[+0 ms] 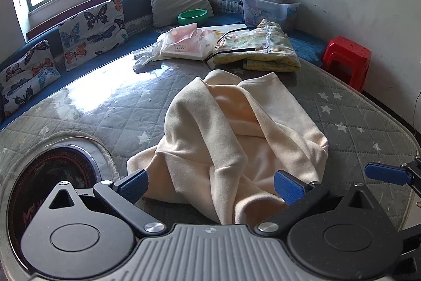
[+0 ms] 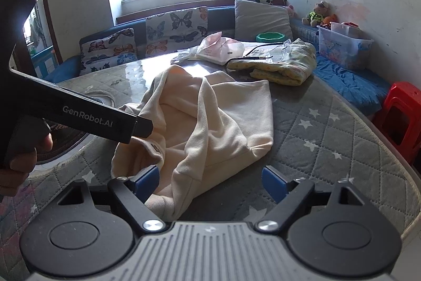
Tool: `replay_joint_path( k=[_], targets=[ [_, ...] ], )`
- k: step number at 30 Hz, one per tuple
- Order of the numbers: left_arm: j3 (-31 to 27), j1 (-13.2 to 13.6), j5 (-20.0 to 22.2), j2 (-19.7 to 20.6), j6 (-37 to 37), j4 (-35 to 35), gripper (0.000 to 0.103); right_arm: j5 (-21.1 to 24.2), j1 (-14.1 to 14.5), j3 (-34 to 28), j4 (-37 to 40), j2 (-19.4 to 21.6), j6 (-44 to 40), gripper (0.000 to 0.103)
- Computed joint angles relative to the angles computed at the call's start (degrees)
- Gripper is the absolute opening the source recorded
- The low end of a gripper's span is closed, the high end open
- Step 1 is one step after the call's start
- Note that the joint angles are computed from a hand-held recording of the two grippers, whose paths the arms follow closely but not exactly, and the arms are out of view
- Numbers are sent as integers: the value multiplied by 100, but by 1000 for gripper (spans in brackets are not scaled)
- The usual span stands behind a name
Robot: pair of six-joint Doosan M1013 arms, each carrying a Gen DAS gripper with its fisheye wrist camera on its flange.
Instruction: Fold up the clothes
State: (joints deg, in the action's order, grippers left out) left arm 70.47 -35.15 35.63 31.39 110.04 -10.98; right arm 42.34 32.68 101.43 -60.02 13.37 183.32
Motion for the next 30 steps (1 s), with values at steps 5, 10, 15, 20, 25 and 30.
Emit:
replay_joint_path(
  k=[5, 10, 15, 20, 25, 30],
  targets=[
    [143, -3, -54, -81, -145, 139, 103, 72, 59, -26, 61, 15, -169, 88],
    [275, 19, -32, -143, -212, 175, 103, 67, 99, -26, 194, 19, -276, 88],
    [384, 40, -17, -195, -285, 242, 103, 115, 132, -35, 377, 24, -405, 88],
    [440, 49, 46, -230, -360, 318, 103, 200, 164, -62, 537, 39, -568, 91],
    [518, 55, 46, -275, -384, 392, 103, 239, 189, -77, 631, 56, -688, 91],
    [532, 48, 152, -273, -473, 523, 103, 242, 195, -94, 713, 63, -787, 91]
  ],
)
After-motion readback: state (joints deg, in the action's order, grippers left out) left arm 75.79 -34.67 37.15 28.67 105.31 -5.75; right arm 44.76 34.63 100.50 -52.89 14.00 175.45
